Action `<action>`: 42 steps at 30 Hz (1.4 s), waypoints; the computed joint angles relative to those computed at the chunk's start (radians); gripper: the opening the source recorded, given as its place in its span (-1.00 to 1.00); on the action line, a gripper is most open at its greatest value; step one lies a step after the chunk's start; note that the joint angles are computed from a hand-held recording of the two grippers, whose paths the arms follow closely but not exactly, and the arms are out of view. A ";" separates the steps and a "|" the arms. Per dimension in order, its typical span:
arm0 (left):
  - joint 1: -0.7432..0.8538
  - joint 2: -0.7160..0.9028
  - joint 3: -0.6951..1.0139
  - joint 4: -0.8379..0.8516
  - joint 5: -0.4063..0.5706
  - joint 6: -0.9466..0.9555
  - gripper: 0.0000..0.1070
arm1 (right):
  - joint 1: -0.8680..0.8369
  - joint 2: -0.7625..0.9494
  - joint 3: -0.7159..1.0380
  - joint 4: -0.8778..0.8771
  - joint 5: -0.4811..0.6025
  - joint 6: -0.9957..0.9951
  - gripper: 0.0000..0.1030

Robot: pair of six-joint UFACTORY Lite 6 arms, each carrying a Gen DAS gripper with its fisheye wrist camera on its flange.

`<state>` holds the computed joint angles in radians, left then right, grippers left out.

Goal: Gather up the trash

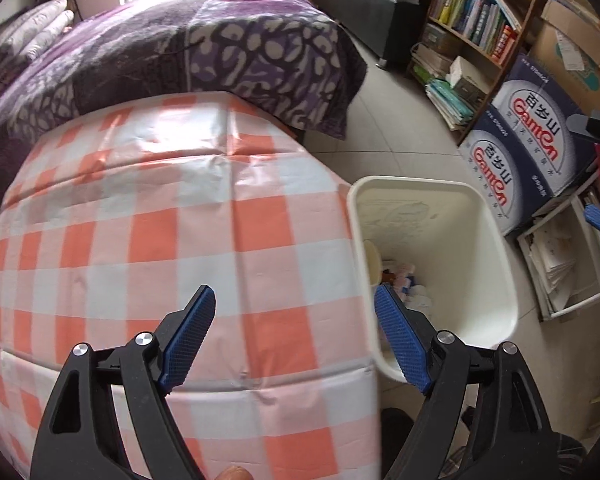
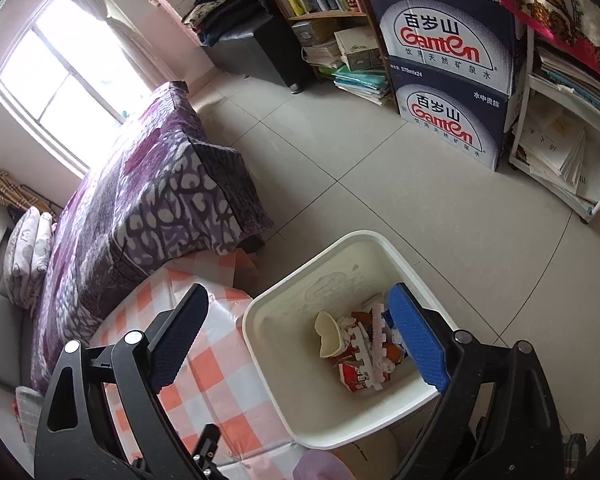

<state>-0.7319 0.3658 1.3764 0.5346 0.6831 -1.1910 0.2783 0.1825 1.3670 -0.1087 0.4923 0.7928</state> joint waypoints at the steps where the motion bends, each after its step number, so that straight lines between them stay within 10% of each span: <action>1: 0.002 -0.041 -0.050 0.056 0.023 -0.052 0.57 | 0.026 0.004 0.002 -0.050 0.003 0.045 0.77; 16: -0.033 -0.536 -0.480 0.373 0.344 -0.449 0.80 | 0.494 0.070 -0.007 -0.847 0.182 0.630 0.86; 42: 0.067 -0.548 -0.576 0.253 0.309 -0.382 0.80 | 0.606 0.297 0.168 -0.688 0.252 0.467 0.86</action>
<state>-0.6651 -0.1819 0.8007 0.7881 0.9922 -1.5735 0.8842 0.4790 1.5353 -0.7965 0.7443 1.2601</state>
